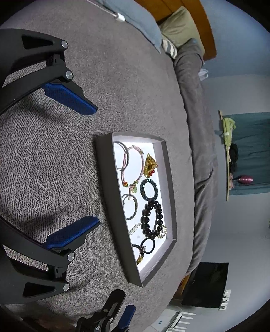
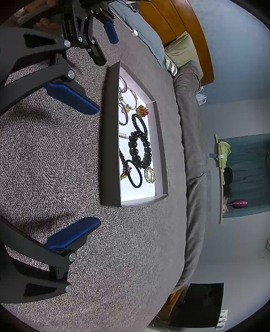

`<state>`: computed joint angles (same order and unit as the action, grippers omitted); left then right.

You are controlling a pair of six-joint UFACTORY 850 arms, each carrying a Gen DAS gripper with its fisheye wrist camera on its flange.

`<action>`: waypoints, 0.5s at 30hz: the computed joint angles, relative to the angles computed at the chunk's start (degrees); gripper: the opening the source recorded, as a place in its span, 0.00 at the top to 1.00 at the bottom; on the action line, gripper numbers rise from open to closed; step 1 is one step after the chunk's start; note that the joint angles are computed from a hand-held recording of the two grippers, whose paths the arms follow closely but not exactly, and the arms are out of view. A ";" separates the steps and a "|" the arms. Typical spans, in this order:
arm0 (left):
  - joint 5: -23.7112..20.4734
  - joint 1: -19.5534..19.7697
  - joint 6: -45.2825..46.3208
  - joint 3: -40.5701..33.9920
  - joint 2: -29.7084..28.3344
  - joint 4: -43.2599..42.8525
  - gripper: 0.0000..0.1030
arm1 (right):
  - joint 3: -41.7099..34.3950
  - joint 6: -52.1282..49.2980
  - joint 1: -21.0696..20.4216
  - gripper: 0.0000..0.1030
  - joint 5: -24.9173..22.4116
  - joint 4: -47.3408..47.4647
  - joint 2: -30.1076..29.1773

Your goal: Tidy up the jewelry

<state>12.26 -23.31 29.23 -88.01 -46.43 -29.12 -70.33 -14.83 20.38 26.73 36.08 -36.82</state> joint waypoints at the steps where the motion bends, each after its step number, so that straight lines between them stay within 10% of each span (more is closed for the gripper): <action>1: -0.06 -0.02 0.31 0.04 0.04 -0.34 0.05 | 0.12 0.04 0.00 0.05 0.12 -0.07 0.07; 15: 0.27 0.02 -0.81 0.47 0.32 0.77 0.05 | -0.14 -0.20 0.04 0.05 0.05 0.25 -0.09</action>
<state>12.53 -23.29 28.41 -87.54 -46.11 -28.36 -70.47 -15.03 20.42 26.78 36.33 -36.91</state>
